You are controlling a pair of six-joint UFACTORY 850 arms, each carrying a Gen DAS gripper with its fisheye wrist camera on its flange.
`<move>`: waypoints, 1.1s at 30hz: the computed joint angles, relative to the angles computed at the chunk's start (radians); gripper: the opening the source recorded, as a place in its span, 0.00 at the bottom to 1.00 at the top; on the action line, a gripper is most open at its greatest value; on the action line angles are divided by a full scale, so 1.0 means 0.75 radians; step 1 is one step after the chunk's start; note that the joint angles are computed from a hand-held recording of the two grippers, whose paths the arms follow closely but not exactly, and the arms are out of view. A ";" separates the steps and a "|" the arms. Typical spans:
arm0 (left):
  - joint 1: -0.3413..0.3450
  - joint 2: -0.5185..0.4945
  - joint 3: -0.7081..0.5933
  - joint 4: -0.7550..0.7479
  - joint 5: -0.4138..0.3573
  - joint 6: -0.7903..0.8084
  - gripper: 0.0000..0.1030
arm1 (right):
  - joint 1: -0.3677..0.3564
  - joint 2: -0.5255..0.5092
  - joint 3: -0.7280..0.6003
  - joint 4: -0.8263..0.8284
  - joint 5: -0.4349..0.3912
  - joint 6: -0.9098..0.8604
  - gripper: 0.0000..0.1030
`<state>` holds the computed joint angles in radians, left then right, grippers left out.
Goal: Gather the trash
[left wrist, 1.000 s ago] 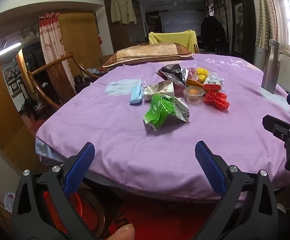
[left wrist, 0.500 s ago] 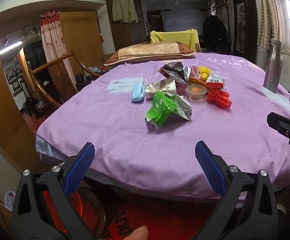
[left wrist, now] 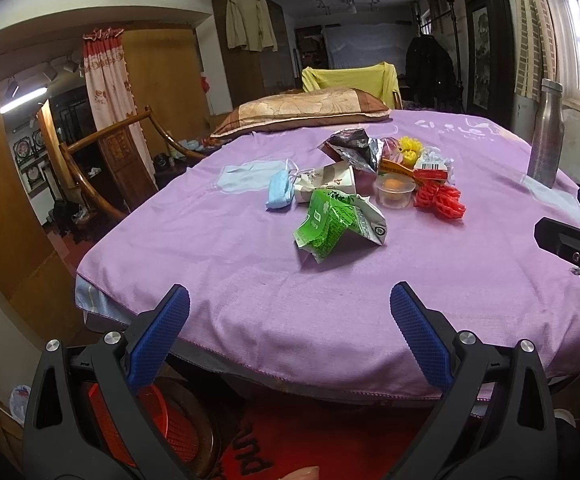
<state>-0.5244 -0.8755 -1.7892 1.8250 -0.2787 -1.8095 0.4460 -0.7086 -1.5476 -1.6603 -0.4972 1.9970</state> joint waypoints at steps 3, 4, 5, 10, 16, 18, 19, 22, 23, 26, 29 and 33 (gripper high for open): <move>-0.001 0.001 0.004 0.015 -0.013 -0.014 0.94 | 0.000 -0.001 -0.001 -0.002 -0.003 0.002 0.95; -0.002 0.000 0.003 0.015 -0.016 -0.013 0.94 | 0.000 -0.002 -0.002 -0.003 -0.003 0.003 0.95; -0.003 -0.001 0.003 0.014 -0.022 -0.012 0.94 | 0.000 -0.001 0.000 -0.001 -0.001 0.001 0.95; -0.004 0.000 0.004 0.017 -0.028 -0.010 0.94 | 0.000 0.000 -0.002 0.007 -0.003 -0.004 0.95; -0.006 -0.003 0.001 0.001 -0.036 0.008 0.94 | -0.001 0.000 -0.005 0.015 -0.003 -0.011 0.95; -0.006 -0.003 0.001 0.001 -0.036 0.008 0.94 | -0.001 -0.001 -0.004 0.011 -0.003 -0.006 0.95; -0.006 -0.003 0.000 -0.004 -0.035 0.013 0.94 | -0.001 -0.001 -0.005 0.011 -0.003 -0.006 0.95; -0.006 -0.004 0.000 -0.003 -0.036 0.011 0.94 | -0.001 -0.002 -0.004 0.015 -0.002 -0.009 0.95; -0.006 -0.005 0.000 -0.002 -0.037 0.011 0.94 | -0.002 -0.002 -0.004 0.014 -0.001 -0.009 0.95; -0.006 -0.005 -0.001 -0.007 -0.034 0.014 0.94 | -0.003 0.000 0.001 0.006 -0.003 -0.001 0.95; -0.006 -0.005 -0.001 -0.006 -0.035 0.015 0.94 | -0.004 0.000 0.002 0.003 0.000 0.004 0.95; -0.006 -0.005 -0.001 -0.008 -0.035 0.016 0.94 | -0.003 0.000 0.001 0.007 -0.001 0.000 0.95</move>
